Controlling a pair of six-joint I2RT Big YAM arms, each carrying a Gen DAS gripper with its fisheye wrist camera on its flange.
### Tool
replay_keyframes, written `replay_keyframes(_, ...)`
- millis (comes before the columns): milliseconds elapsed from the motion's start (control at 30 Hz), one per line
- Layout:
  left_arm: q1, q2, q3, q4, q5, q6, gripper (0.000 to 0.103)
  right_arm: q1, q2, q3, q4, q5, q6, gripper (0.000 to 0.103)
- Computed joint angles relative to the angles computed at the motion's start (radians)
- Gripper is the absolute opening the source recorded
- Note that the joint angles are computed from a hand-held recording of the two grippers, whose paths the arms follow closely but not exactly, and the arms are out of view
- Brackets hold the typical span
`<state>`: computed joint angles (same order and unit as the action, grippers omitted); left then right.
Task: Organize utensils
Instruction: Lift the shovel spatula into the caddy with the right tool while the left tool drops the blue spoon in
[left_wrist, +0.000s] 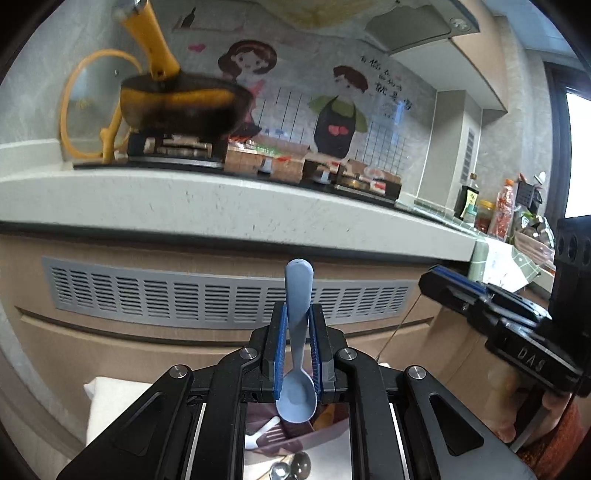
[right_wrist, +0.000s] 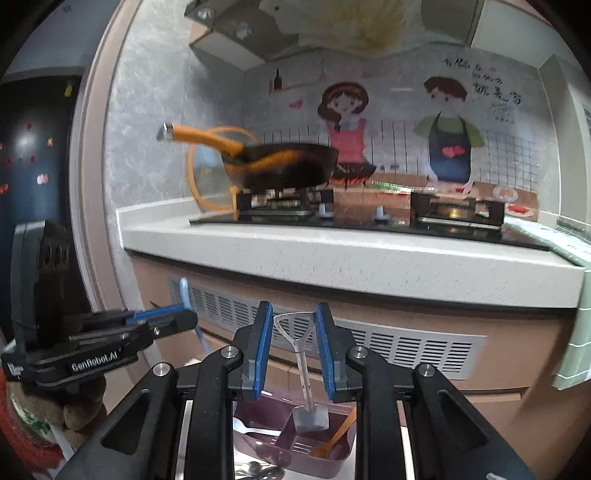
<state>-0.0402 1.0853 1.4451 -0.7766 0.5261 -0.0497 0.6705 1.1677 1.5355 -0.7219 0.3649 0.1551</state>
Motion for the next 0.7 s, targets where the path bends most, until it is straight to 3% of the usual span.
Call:
replay_keyframes(267, -0.024, 0.065, -0.064, 0.04, 0.022, -0.024, 0.013, -0.07, 0.031, -0.093, 0.023, -0.073, 0.048, 0.021)
replay_keyframes(333, -0.023, 0.105, -0.058, -0.012, 0.076, -0.002, 0.014, -0.079, 0.022, -0.129, 0.042, -0.09, 0.042, 0.022)
replay_keyframes(433, -0.023, 0.135, -0.055, -0.082, 0.106, 0.039, 0.02, -0.119, 0.008, -0.175, 0.043, -0.23, 0.061, 0.023)
replay_keyframes(467, -0.019, 0.133, -0.059, -0.085, 0.113, 0.039, 0.026, -0.125, 0.007, -0.18, 0.036, -0.247, 0.069, 0.023)
replay_keyframes(600, 0.028, 0.081, -0.098, -0.057, 0.139, 0.038, 0.044, -0.104, -0.027, -0.207, 0.019, -0.149, 0.077, 0.023)
replay_keyframes(700, 0.082, 0.02, -0.144, -0.068, 0.103, 0.076, 0.054, -0.056, -0.056, -0.223, -0.018, -0.034, 0.076, 0.024)
